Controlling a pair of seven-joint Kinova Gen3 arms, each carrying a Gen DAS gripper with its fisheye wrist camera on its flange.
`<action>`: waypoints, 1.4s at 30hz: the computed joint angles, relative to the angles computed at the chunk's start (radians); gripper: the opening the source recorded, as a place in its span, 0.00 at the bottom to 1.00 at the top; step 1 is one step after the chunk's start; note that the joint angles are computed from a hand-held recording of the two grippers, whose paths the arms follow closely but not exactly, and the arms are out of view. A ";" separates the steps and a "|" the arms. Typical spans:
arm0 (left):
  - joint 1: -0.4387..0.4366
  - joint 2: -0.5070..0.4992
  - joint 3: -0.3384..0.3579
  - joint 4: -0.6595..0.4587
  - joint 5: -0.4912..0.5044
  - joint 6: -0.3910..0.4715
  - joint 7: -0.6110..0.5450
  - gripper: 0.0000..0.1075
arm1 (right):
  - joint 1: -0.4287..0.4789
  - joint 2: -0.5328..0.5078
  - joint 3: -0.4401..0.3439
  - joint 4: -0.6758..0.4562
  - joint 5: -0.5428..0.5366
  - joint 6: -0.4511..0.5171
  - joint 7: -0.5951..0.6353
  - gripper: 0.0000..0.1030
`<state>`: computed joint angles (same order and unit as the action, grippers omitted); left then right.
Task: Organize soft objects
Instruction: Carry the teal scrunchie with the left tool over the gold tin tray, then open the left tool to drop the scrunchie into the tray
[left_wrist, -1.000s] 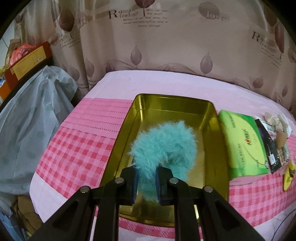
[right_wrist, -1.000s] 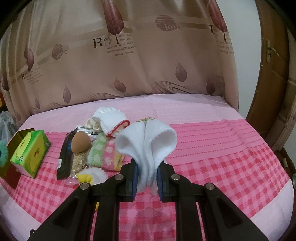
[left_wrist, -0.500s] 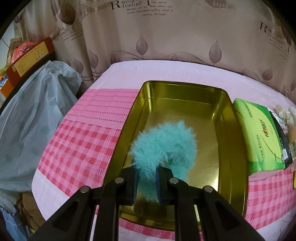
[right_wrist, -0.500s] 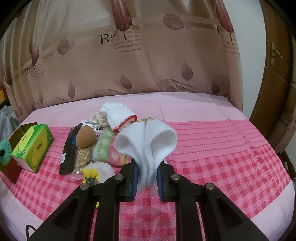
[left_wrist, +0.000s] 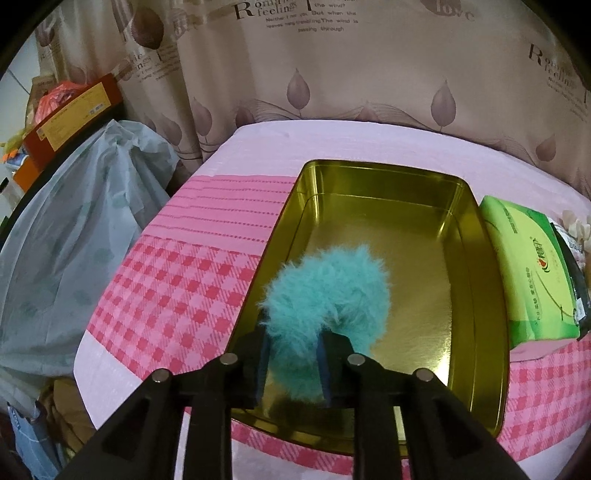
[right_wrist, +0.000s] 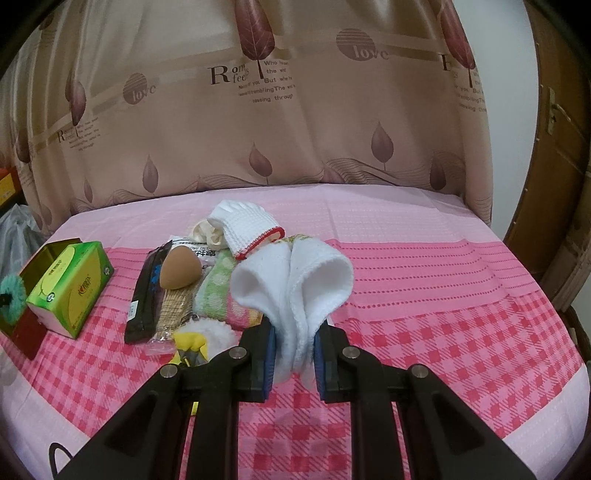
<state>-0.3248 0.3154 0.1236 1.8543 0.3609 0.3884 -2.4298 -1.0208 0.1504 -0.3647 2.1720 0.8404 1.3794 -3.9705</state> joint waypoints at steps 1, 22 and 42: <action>-0.001 -0.001 0.000 -0.001 0.002 0.002 0.001 0.30 | 0.000 0.000 0.000 0.000 0.000 0.000 0.001 0.15; -0.028 -0.034 0.012 0.025 0.087 -0.015 -0.081 0.46 | -0.012 0.015 0.001 -0.026 0.014 0.007 0.033 0.15; -0.083 -0.058 -0.022 -0.001 0.190 0.066 -0.111 0.46 | -0.010 0.043 0.023 -0.154 0.091 -0.020 0.168 0.15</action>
